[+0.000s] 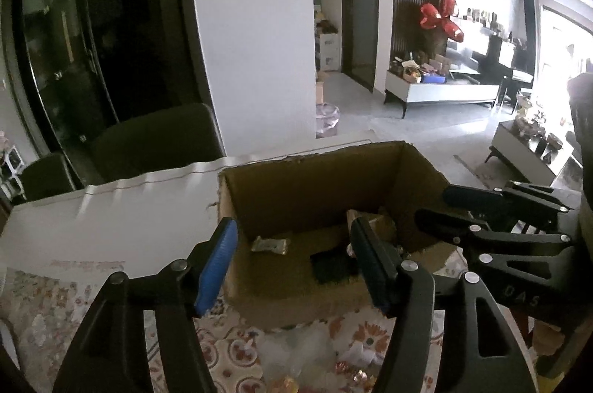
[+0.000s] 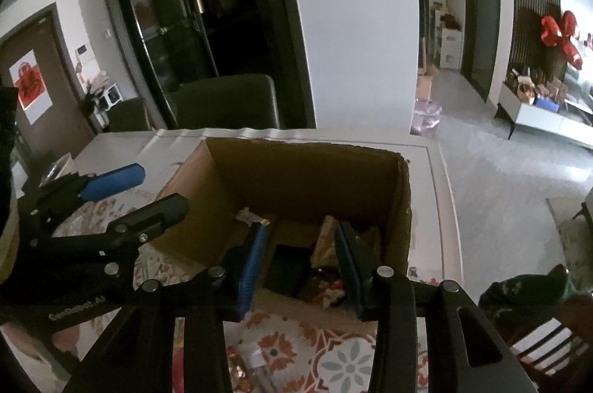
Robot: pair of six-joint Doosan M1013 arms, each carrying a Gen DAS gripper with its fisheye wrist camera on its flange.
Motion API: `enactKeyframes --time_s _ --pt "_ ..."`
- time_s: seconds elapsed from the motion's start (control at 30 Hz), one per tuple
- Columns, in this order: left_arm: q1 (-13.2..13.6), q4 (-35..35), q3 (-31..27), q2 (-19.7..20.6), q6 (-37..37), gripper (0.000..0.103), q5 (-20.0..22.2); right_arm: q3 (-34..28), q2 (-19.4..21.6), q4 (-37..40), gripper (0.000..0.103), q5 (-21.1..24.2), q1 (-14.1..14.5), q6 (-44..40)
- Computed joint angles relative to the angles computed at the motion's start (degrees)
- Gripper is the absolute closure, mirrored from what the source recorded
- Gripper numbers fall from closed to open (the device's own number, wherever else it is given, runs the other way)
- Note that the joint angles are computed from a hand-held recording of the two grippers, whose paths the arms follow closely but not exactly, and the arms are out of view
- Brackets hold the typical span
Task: Organize snacks
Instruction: 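Withdraw both tools from the box back toward the snacks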
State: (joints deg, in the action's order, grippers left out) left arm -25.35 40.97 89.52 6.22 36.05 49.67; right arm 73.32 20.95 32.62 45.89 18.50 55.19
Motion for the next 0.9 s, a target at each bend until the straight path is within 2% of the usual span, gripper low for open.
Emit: enactKeyframes --time_s 0.2,0.53,0.9 --pt "-2.70 3.76 2.39 -2.31 -3.58 0.040 2.00 4.97 -3.67 2.91 0.063 -3.17 0.07 -3.90" --pt "-5.48 6.69 6.76 -5.40 -8.21 0.039 3.17 11.27 -8.04 6.06 0.063 -6.90 0.63 -9.13" --pt "-6.73 3.47 10.92 -7.25 -11.87 0.038 4.13 13.83 -8.69 2.52 0.063 -4.44 1.19 -7.33"
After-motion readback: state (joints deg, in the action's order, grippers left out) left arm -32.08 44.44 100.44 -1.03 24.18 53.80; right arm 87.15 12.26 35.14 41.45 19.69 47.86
